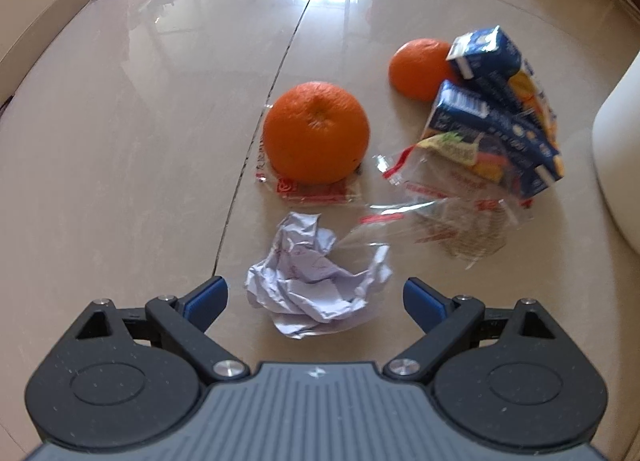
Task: Organize objects
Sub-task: 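Reach down and grasp the crumpled white paper with the left gripper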
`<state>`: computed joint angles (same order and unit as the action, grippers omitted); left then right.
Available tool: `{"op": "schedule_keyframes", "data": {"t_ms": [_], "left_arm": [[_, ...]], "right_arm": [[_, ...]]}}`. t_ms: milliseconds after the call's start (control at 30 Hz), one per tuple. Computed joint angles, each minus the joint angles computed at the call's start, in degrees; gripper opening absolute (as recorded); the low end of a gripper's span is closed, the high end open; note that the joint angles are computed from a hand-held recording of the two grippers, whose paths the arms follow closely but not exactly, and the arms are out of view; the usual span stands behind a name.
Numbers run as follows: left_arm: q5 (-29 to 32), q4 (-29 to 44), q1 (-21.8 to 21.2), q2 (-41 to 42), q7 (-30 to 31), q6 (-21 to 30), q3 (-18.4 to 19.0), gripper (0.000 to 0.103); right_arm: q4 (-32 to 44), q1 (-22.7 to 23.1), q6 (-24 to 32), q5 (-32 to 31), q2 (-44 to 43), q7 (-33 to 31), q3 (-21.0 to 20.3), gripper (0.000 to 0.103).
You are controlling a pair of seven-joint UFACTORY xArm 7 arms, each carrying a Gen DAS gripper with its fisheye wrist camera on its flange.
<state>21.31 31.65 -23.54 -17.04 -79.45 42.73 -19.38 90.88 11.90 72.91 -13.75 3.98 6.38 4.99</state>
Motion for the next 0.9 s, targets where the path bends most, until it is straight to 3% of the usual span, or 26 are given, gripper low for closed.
{"op": "schedule_keyframes", "data": {"t_ms": [600, 667, 900], "left_arm": [[1.28, -2.4, 2.21, 2.56, 3.31, -5.09, 2.68, 0.069], [0.94, -2.44, 2.39, 2.34, 3.77, -5.04, 2.73, 0.063], [-1.41, -1.32, 2.16, 1.35, 5.31, -3.3, 2.74, 0.055]], "right_arm": [[-0.33, 0.4, -0.14, -0.87, -0.06, 0.33, 0.13, 0.014], [-0.4, 0.44, -0.17, -0.93, -0.09, 0.42, 0.16, 0.014], [-0.17, 0.45, 0.01, -0.8, 0.08, 0.5, 0.16, 0.014]]}}
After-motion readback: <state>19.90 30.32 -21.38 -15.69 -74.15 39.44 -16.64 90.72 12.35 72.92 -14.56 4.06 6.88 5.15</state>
